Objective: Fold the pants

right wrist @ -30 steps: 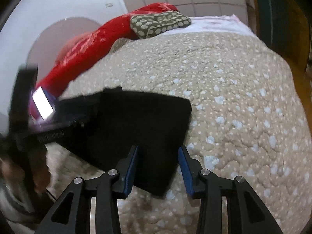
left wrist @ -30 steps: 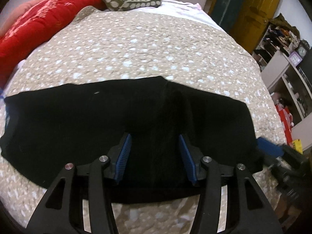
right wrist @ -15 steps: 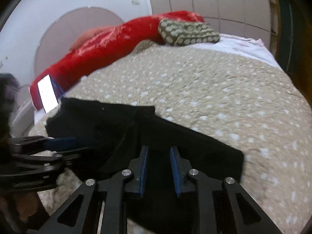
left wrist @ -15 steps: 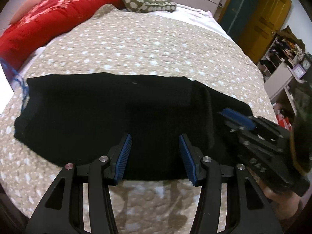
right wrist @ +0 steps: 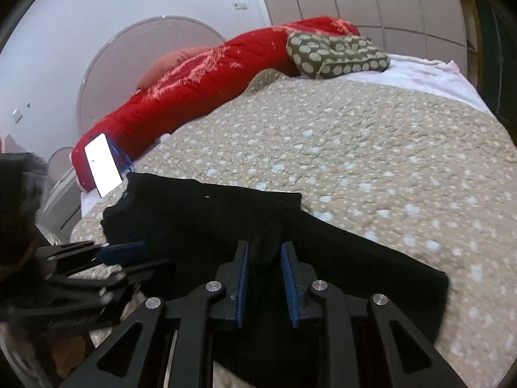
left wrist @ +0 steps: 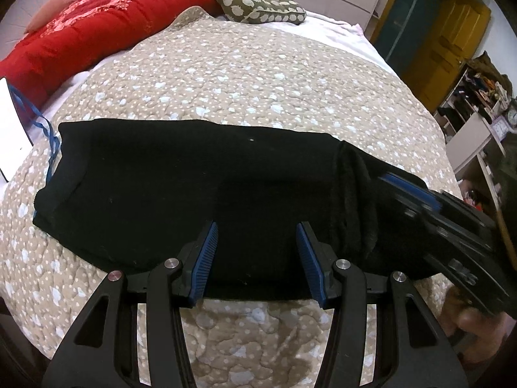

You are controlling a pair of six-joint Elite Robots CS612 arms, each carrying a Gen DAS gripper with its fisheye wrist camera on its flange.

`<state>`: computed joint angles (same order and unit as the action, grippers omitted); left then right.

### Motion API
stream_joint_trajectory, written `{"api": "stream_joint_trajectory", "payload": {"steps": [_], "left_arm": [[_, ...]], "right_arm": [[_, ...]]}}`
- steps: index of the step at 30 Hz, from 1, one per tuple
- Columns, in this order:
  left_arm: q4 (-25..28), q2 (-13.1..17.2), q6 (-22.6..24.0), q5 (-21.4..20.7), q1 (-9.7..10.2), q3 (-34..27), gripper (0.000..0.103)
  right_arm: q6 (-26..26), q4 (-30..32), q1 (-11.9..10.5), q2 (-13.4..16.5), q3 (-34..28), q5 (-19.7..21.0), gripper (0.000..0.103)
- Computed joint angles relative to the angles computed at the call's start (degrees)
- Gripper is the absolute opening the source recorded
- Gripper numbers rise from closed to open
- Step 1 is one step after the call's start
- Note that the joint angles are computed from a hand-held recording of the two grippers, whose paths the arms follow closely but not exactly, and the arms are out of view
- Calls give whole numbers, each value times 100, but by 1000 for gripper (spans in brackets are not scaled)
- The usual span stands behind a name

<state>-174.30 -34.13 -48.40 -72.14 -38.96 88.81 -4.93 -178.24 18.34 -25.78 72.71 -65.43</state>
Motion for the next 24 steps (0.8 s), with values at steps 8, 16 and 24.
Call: {"api": "stream_joint_trajectory", "payload": {"steps": [8, 16, 24], "left_arm": [[128, -8, -15, 145, -33, -15, 50], [194, -76, -134, 370, -48, 81, 50], [221, -105, -232, 398, -59, 123, 50]], "right_arm": [[-126, 354, 74, 39, 6, -56, 21], [-96, 408, 69, 26, -35, 226, 22], [-22, 201, 48, -65, 137, 209, 22]]}}
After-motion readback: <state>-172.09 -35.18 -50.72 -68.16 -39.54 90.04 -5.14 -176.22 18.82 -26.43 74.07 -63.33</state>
